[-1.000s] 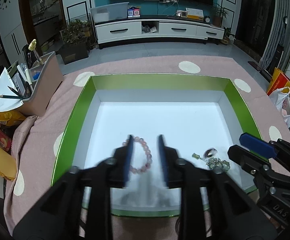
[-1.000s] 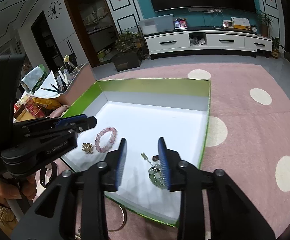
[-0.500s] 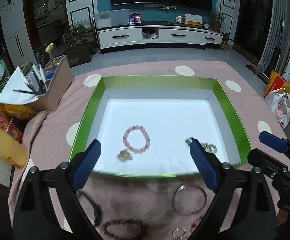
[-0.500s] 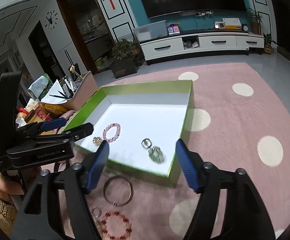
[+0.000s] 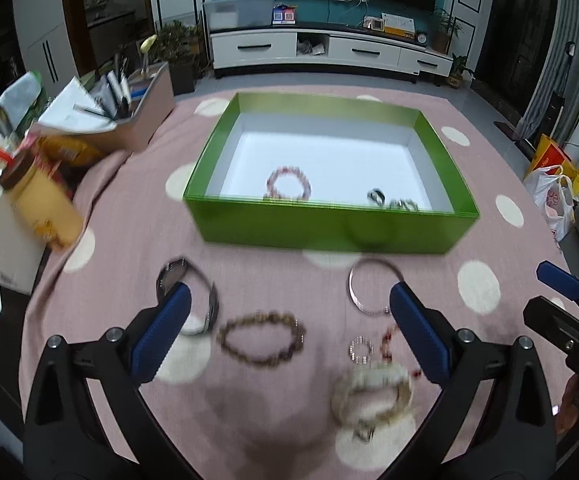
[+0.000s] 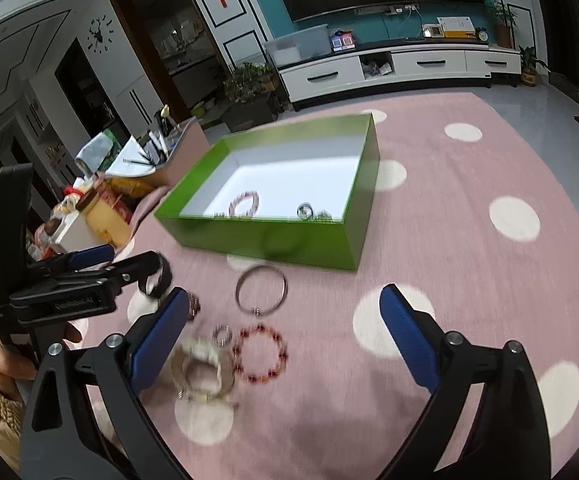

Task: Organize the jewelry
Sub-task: 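Move both tools back toward the remaining jewelry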

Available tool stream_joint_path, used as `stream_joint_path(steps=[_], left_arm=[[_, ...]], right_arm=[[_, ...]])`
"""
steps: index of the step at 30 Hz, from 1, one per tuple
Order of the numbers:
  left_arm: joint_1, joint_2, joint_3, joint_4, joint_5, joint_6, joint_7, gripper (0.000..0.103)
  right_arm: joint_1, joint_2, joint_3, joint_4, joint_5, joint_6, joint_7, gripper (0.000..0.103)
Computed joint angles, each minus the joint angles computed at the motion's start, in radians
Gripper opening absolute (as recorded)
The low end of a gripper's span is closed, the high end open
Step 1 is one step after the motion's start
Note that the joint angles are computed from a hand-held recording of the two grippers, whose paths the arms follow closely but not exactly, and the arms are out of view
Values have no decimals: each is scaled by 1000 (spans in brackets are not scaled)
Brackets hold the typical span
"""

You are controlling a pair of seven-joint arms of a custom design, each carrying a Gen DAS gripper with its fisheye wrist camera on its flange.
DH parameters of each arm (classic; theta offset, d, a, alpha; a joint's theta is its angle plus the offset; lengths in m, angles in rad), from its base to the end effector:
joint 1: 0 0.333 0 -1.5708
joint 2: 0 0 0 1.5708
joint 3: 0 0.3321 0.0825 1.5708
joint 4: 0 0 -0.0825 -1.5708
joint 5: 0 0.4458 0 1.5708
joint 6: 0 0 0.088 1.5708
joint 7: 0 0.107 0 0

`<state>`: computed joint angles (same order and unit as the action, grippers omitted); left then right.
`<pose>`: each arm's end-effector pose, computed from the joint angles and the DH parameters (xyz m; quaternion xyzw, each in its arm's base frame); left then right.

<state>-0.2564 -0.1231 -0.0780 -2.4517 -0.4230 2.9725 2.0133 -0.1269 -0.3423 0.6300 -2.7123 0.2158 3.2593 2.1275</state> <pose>0.5307 -0.1547 0.3891 -0.5284 0.7847 -0.2774 0.1677 0.4294 0.2080 0.3847 -0.5697 0.7110 -0.1657 0.3774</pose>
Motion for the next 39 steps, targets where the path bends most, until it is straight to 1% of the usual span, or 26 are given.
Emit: stream_joint_path(steps=[1,5,9,11,13,15,17,19,21,23,29,32,36,37,39], left_arm=[[-5,-13,8,-15,-22,-3,16,101],[-23,-56,49,-65,-101,-43,59,101],[-8,-72,55,-95,-96,-71,38,101],[-28,-85,82,-109,-154,-91,92,101],[-58,-106,116,-127,-255,-113,186,101],[-61,-118,121,-142,-307,-125,228,101],[-55,-122,112,-151,-327,-137,243,101],[-32,-120,84,-158,-290,-139,208,101],[-28,-119,72,-161,-273,-149,188,101],[-26,-121,58,-165,-251,-154,168,101],[-38,-110,38,-163,-197,-156,118,101],[-35,-83,21,-144,-164,-161,71,101],[-30,-53,5,-123,-143,-164,39,100],[-26,-46,-1,-118,-134,-161,29,98],[-21,-35,-8,-112,-125,-160,16,91]], right_arm=[[2,-15,7,-10,6,-10,9,96],[36,-47,-6,-42,9,-21,49,96],[61,-60,-18,-63,-2,-29,80,96],[71,-62,-21,-70,-10,-32,92,96],[79,-65,-21,-76,-17,-36,105,96],[96,-63,-31,-80,-26,-36,112,96],[100,-64,-31,-83,-33,-35,118,96],[112,-60,-39,-86,-35,-30,123,96],[134,-54,-57,-91,-32,-18,122,96],[144,-55,-59,-94,-26,-13,117,96],[170,-71,-70,-114,-6,-4,98,96],[181,-77,-78,-126,10,3,90,96],[195,-87,-92,-142,34,9,84,96],[195,-89,-92,-145,39,10,83,96],[196,-93,-92,-150,48,15,80,96]])
